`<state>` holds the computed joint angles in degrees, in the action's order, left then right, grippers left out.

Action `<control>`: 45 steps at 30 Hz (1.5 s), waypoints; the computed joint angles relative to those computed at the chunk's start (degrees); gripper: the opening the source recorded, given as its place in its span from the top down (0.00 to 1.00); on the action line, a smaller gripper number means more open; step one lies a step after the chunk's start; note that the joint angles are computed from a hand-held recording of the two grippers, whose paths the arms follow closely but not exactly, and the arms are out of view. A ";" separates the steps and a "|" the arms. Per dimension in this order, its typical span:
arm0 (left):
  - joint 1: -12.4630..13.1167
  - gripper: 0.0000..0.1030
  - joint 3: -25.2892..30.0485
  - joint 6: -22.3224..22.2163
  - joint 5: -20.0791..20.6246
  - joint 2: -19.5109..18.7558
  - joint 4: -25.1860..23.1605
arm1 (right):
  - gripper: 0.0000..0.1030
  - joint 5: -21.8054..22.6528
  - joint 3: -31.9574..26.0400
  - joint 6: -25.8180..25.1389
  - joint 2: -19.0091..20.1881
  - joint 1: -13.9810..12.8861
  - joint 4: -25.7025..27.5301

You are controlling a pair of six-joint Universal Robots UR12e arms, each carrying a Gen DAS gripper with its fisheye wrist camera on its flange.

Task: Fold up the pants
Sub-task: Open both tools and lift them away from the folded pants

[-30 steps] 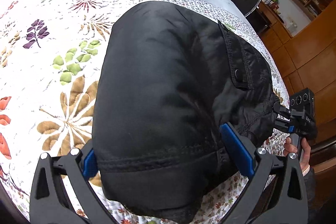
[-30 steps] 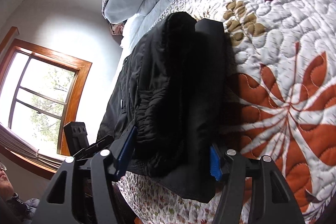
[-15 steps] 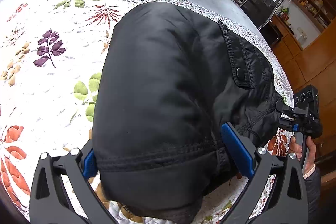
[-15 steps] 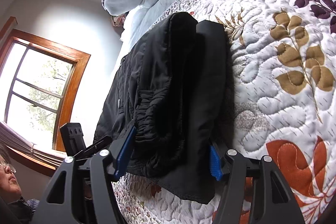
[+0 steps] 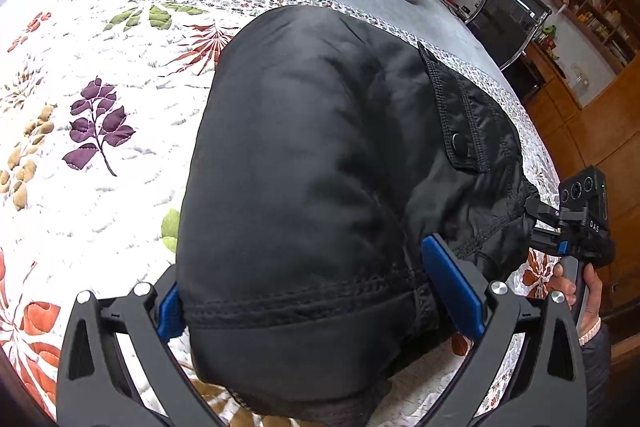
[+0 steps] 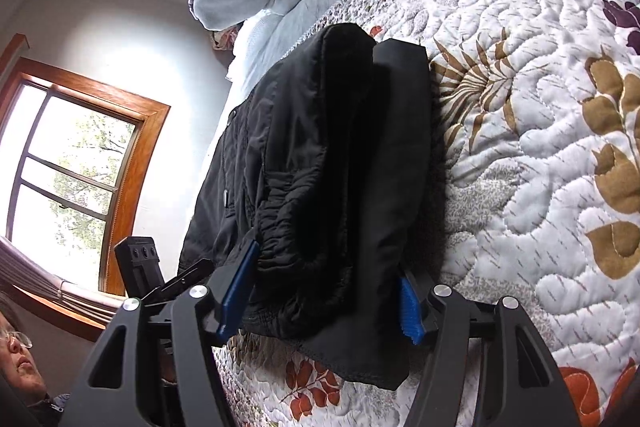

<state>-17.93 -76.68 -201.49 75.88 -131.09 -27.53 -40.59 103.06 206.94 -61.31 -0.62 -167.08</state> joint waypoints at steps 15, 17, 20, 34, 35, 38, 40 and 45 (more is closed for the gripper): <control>2.47 0.03 -2.38 -3.44 -7.99 -0.45 4.96 | 0.27 -5.38 2.97 -2.52 -4.29 -0.04 3.31; 2.76 0.03 -3.05 -4.24 -7.68 -0.07 5.78 | 0.26 -9.56 4.04 -3.22 -6.50 0.32 2.75; 3.22 0.03 -3.85 -5.40 -7.95 0.34 6.56 | 0.26 -8.74 6.00 -2.24 -8.72 -0.15 -1.80; 3.28 0.03 -4.24 -6.33 -9.09 0.43 6.49 | 0.61 -12.21 2.51 -3.70 -7.90 1.99 6.44; 3.16 0.03 -4.26 -6.04 -9.10 0.43 6.37 | 0.61 -11.66 2.77 -3.28 -7.87 1.83 6.15; 2.77 0.03 -4.10 -5.18 -8.54 0.41 6.05 | 0.61 -11.53 2.89 -3.20 -7.75 1.78 6.57; 2.51 0.03 -4.09 -4.69 -7.55 0.48 6.06 | 0.61 -11.80 2.87 -3.54 -7.78 1.87 6.70; 1.68 0.03 -4.02 -3.33 -4.00 1.00 5.68 | 0.61 -10.62 3.40 -1.92 -7.18 1.56 4.90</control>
